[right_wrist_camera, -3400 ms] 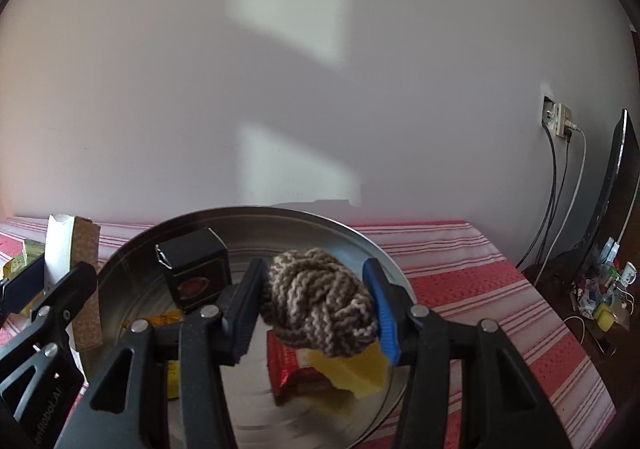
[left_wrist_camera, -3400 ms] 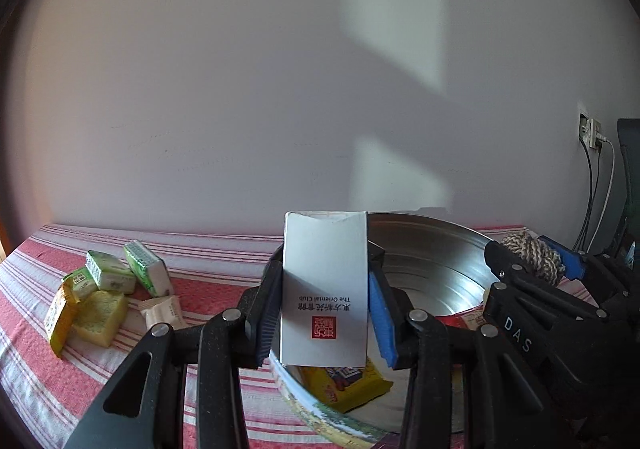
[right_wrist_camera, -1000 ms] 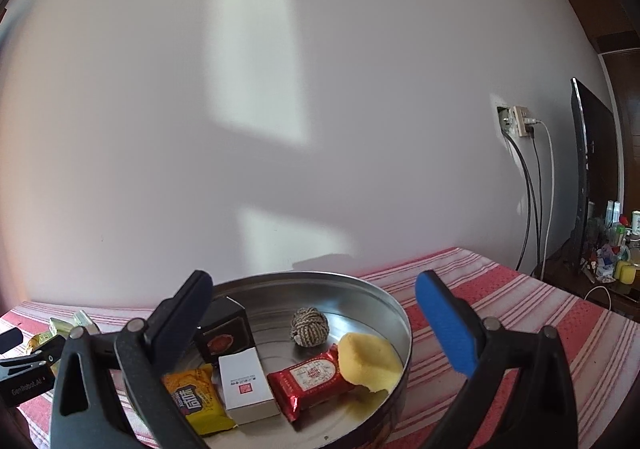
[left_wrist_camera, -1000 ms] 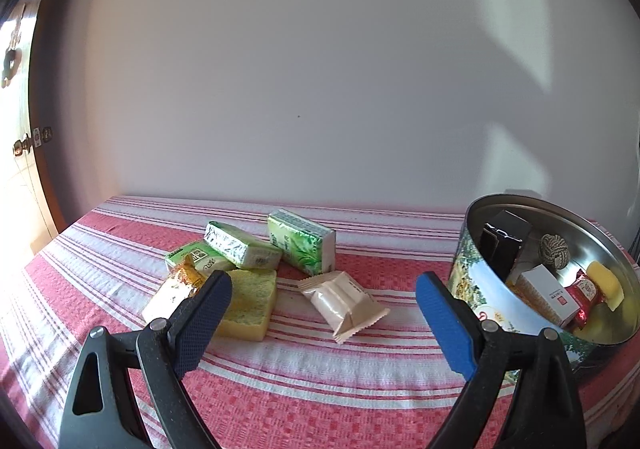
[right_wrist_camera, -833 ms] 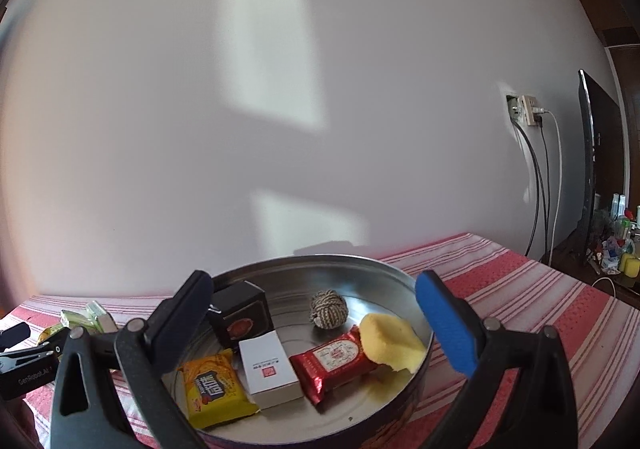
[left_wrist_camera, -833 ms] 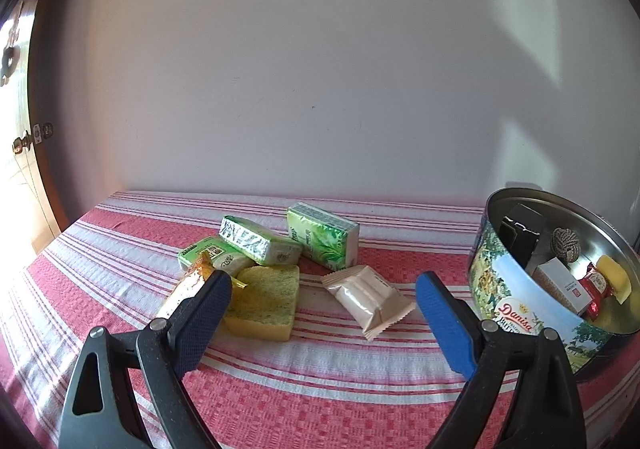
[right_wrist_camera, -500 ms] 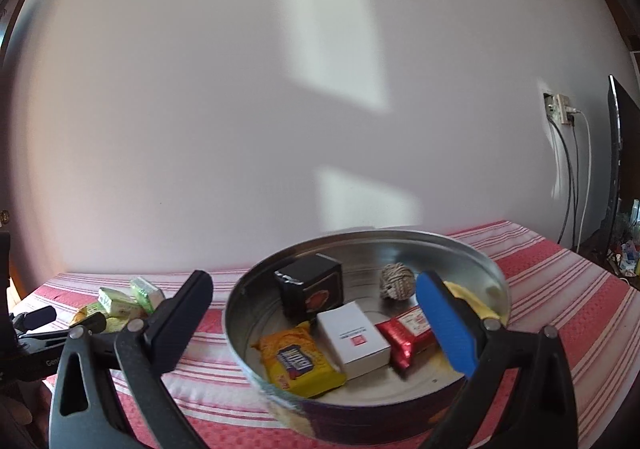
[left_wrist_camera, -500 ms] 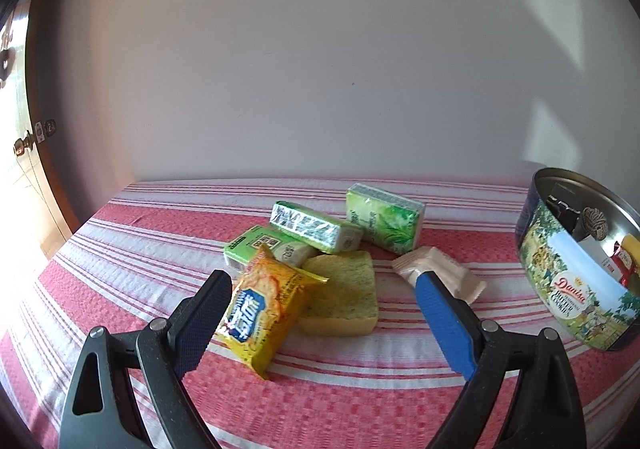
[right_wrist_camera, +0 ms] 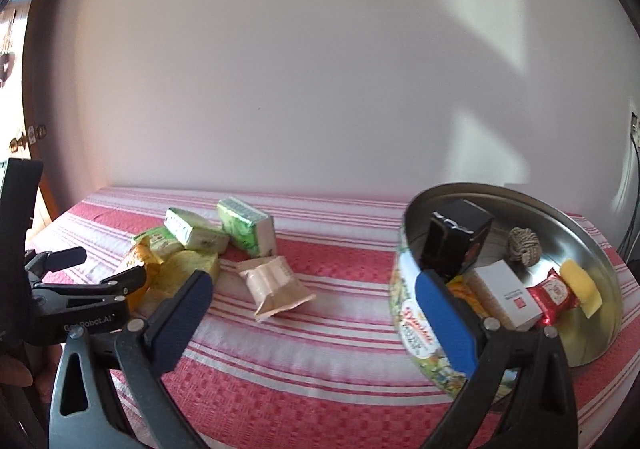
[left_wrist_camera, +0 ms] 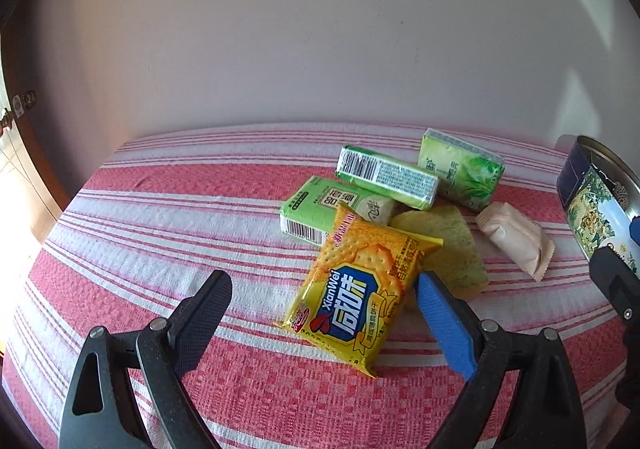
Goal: Organize objects
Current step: 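Grasp the yellow XianWei biscuit packet with the left tool while the right tool grasps the beige pastry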
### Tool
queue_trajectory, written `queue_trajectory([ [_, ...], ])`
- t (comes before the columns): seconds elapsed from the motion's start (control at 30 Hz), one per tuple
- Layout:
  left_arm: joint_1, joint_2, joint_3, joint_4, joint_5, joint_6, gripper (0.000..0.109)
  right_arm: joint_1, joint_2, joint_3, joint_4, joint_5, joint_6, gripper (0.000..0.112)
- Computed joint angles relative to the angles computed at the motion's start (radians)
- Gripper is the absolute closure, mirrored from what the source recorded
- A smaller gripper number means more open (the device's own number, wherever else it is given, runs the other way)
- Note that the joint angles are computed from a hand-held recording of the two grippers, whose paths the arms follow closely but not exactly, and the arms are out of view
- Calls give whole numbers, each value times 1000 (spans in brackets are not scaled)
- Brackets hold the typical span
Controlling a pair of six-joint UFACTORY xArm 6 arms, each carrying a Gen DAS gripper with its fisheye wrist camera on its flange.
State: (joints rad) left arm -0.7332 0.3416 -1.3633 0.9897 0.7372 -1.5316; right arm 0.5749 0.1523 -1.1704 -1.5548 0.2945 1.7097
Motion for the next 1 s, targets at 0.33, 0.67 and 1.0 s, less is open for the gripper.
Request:
queue_trajectory([
  [0.33, 33, 23, -17, -49, -36, 51, 14, 0, 196, -165, 660, -13, -637, 19],
  [0.67, 50, 18, 4, -185, -9, 127, 14, 6, 337, -324, 1175, 87, -1131, 28],
  [1.0, 66, -24, 70, -108, -85, 7, 58, -6, 296, -250, 1141, 36, -1106, 72],
])
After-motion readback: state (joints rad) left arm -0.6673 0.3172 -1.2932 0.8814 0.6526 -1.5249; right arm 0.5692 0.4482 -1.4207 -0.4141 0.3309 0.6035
